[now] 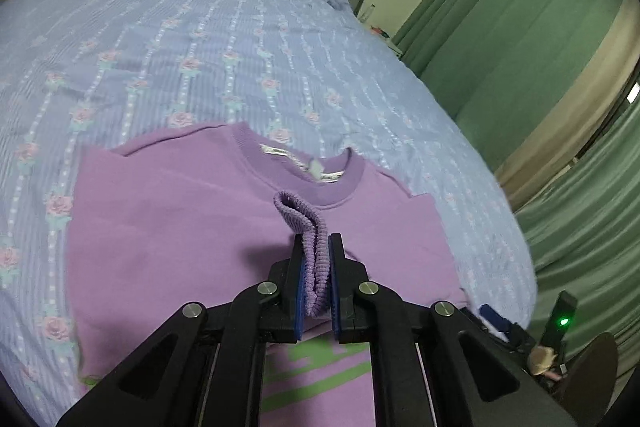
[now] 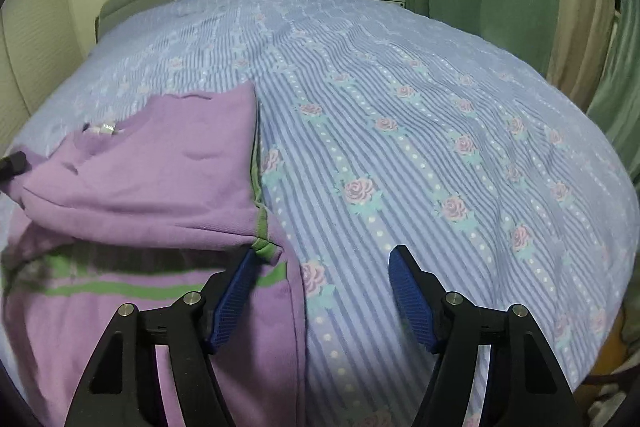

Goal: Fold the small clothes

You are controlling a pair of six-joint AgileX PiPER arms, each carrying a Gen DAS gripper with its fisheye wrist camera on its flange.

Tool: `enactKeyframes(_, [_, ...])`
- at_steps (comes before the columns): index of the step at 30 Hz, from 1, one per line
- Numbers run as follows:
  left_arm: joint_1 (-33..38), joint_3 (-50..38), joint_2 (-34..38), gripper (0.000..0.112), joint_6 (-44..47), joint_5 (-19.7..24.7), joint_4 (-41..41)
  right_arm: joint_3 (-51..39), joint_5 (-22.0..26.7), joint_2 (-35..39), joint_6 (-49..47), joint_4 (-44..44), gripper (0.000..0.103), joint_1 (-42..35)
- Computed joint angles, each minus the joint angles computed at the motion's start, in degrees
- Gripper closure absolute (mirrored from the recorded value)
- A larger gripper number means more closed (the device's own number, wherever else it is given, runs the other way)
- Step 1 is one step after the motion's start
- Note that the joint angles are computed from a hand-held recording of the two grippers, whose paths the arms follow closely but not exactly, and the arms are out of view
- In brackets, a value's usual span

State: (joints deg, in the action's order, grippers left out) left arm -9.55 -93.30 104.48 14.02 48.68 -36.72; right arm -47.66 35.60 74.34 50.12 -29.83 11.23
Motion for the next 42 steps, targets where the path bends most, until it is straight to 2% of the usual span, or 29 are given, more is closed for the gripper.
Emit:
enactKeyframes(2, [-0.09, 1.95, -0.64, 0.101, 0.51, -0.96, 0.82, -0.25, -0.07, 0.14, -0.82, 1.73, 0.034, 0.04])
enactKeyframes(5, [-0.10, 4.41, -0.75, 0.101, -0.24, -1.85, 2.75, -0.08, 1.40, 0.79, 2.36, -0.62, 0.034, 1.48])
enactKeyframes(12, [-0.55, 8.14, 0.37, 0.100, -1.75, -4.03, 4.52, 1.53, -0.97, 1.10, 1.54, 1.06, 0.034, -1.20])
enactKeyframes(18, [-0.40, 7.11, 1.12, 0.098, -1.87, -2.50, 5.22, 2.37, -2.18, 0.72, 1.17, 2.20, 0.034, -2.46])
enactKeyframes(21, [0.14, 5.63, 0.29, 0.090, -4.52, 0.41, 7.18, 1.96, -0.99, 0.23, 0.90, 3.11, 0.034, -2.28])
enactKeyframes(22, [-0.35, 5.96, -1.23, 0.076, -6.72, 0.22, 10.20, 1.83, -0.52, -0.28, -0.15, 4.43, 0.034, -2.52])
enactKeyframes(23, [-0.81, 6.38, -2.55, 0.052, -8.95, -0.07, 13.19, 1.81, 0.02, -1.20, -0.89, 5.44, 0.034, -2.60])
enactKeyframes(24, [-1.43, 7.70, -4.66, 0.044, -11.25, -1.02, 16.61, 1.72, 1.04, -2.39, -1.83, 6.29, 0.034, -2.61])
enactKeyframes(26, [-1.93, 11.46, -9.34, 0.043, -11.59, -3.22, 20.09, 0.98, 5.17, -4.70, -1.86, 5.63, 0.034, -1.12])
enactKeyframes(28, [-2.42, 14.40, -13.85, 0.043, -13.25, -2.61, 24.12, 1.04, 8.39, -7.35, 0.33, 2.64, 0.034, 1.27])
enactKeyframes(33, [-0.25, 22.00, -24.51, 0.042, -9.51, 0.00, 21.88, 1.19, 17.98, -17.16, 3.33, 0.12, 0.033, 9.20])
enactKeyframes(39, [3.09, 28.96, -34.06, 0.041, -7.53, 3.07, 19.63, 2.44, 27.54, -25.51, 9.34, -1.90, 0.033, 23.67])
enactKeyframes(41, [3.25, 32.08, -36.97, 0.041, -7.35, 3.49, 20.21, 3.58, 30.30, -28.10, 13.40, -2.86, 0.033, 29.23])
enactKeyframes(42, [3.88, 34.06, -38.31, 0.041, -6.44, 3.58, 19.43, 4.24, 29.84, -28.37, 14.31, -2.62, 0.033, 29.87])
